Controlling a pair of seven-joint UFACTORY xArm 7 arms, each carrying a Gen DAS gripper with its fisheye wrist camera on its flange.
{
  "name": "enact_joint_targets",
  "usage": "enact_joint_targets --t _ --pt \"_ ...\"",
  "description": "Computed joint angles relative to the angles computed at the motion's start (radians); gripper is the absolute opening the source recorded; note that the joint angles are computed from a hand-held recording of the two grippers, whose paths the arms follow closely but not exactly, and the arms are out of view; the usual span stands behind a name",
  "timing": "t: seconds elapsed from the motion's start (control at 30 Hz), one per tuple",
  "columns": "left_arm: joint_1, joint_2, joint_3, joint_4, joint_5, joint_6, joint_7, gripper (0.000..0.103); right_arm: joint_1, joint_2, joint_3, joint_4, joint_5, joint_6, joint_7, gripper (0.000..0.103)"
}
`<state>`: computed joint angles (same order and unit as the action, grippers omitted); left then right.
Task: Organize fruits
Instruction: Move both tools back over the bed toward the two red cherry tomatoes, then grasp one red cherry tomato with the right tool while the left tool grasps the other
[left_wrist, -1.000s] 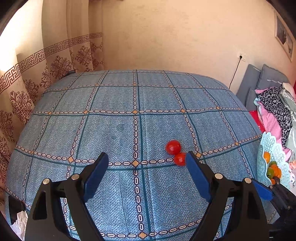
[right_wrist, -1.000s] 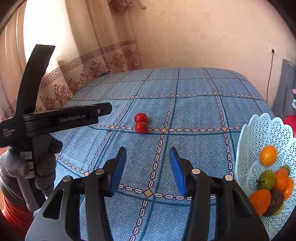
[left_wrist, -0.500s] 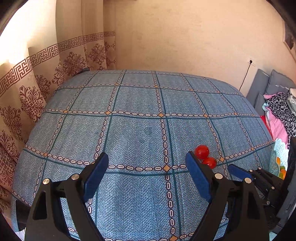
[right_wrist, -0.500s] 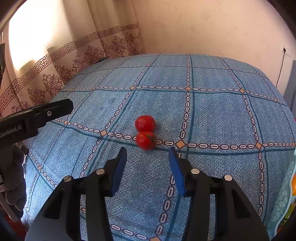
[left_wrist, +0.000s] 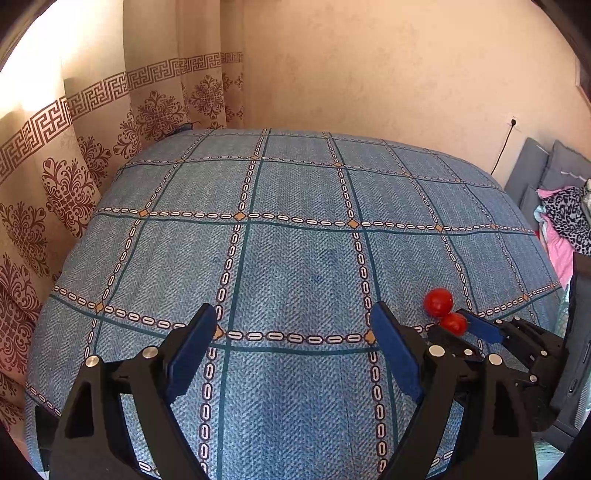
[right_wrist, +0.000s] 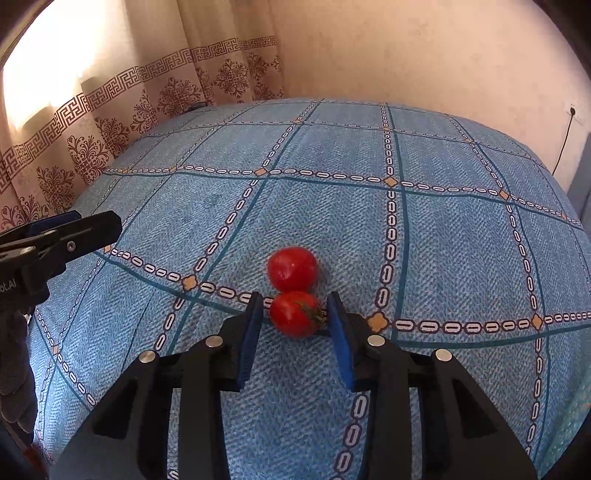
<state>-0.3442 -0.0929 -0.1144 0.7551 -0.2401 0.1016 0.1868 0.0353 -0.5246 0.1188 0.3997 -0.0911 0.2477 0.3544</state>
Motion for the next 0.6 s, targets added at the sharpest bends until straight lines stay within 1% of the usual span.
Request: enact_joint_targets --t 0.03,0.07,0.3,0.47,0.53,0.6 --pt "0.004 0.005 -0.004 0.003 0.012 0.001 -0.009 0.084 -0.004 -0.001 0.002 -0.001 -0.004 0.002 0.001 0.03" --pt "0.008 0.009 -0.01 0.005 0.03 0.002 -0.024 0.084 0.01 -0.005 -0.012 -0.004 0.004 0.003 -0.012 0.028" --pt "0.032 0.043 -0.051 0.024 0.207 0.005 -0.161 0.084 0.02 -0.1 -0.04 -0.056 0.033 0.049 -0.034 0.027" --pt "0.003 0.068 -0.064 0.041 0.227 0.01 -0.172 0.084 0.028 -0.2 -0.053 -0.106 0.054 0.089 -0.049 0.027" --pt "-0.006 0.077 -0.071 0.048 0.257 0.007 -0.193 0.084 0.028 -0.242 -0.056 -0.123 0.06 0.106 -0.054 0.027" --pt "-0.013 0.09 -0.076 0.058 0.311 0.007 -0.235 0.084 0.029 -0.28 -0.062 -0.138 0.069 0.129 -0.058 0.027"
